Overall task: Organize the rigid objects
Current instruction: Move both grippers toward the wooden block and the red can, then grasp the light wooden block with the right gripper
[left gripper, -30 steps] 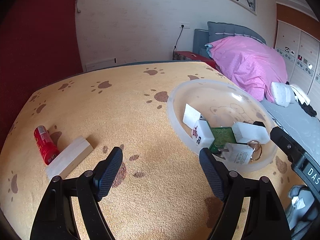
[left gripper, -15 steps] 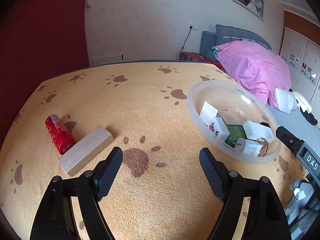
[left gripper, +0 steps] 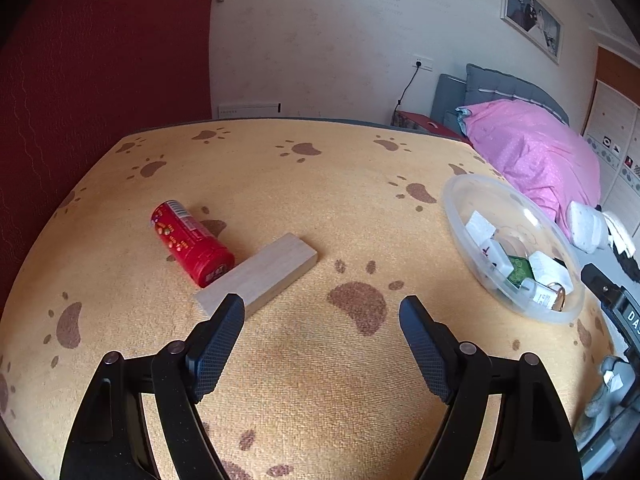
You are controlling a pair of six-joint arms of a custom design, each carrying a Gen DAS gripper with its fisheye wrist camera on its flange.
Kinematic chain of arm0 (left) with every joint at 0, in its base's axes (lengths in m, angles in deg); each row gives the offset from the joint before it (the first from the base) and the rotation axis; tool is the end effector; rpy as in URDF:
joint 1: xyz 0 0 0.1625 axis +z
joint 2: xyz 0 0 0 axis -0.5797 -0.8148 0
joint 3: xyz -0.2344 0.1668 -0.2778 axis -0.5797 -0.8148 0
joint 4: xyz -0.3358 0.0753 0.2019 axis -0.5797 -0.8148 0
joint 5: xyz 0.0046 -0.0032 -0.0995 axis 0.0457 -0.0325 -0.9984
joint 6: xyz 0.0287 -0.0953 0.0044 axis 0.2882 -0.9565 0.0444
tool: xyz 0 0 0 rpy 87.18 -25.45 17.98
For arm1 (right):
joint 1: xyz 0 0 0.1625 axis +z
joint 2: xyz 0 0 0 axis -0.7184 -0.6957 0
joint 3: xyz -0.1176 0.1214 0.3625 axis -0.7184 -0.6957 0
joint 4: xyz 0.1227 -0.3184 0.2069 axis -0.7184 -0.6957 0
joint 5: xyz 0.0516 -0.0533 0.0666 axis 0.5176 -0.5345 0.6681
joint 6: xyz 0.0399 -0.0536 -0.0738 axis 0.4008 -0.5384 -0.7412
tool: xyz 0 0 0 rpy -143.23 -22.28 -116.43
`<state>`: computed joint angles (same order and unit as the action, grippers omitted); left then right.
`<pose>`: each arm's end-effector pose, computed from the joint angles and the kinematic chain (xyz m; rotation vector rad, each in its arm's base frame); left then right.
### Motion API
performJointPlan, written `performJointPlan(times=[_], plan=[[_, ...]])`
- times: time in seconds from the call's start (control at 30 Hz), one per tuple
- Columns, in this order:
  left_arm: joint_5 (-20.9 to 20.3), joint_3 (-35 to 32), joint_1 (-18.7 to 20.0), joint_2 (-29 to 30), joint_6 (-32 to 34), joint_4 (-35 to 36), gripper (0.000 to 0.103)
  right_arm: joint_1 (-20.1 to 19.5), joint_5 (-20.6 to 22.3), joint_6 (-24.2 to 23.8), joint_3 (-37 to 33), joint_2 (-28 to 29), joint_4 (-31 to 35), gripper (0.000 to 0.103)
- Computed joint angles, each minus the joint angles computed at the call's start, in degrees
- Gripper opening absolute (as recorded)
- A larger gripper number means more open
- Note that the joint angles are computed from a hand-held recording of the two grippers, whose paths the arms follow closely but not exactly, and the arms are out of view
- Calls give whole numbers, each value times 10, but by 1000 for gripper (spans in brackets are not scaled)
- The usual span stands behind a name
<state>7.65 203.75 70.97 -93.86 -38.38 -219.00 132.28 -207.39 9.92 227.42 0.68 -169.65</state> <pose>-0.2513 -0.4305 0.0612 0.7086 2.4000 -0.8812 0.0590 -0.3341 0.2339 -0.2052 -1.9740 1.4673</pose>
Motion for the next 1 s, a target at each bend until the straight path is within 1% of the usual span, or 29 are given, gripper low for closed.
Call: performJointPlan(times=[0.13,0.27,0.37,0.47,0.63,0.7,0.9,1.0], plan=[[8,13,7,-13,-9,-3,81,21,-2,-37,-4,13,3,103],[11,25,16,-28,-19,-3,81,42,11,-62,-4,15,37,103],[18,33,19,-37,-25,-4,81,51,37,-54,-2,-2,102,103],[37,42,17,-43,-27,-11,81,55,68,-43,-4,-23,176,103],[44,54,25,-59,-35,-17,81,69,96,-39,-24,-31,270,103],[45,58,29,-66,-37,-17,81,76,105,-49,-35,-27,306,103],[50,68,40,-85,-37,-22,81,102,110,-90,-79,11,384,103],[57,74,43,-93,-36,-27,81,113,110,-100,-107,31,426,103]])
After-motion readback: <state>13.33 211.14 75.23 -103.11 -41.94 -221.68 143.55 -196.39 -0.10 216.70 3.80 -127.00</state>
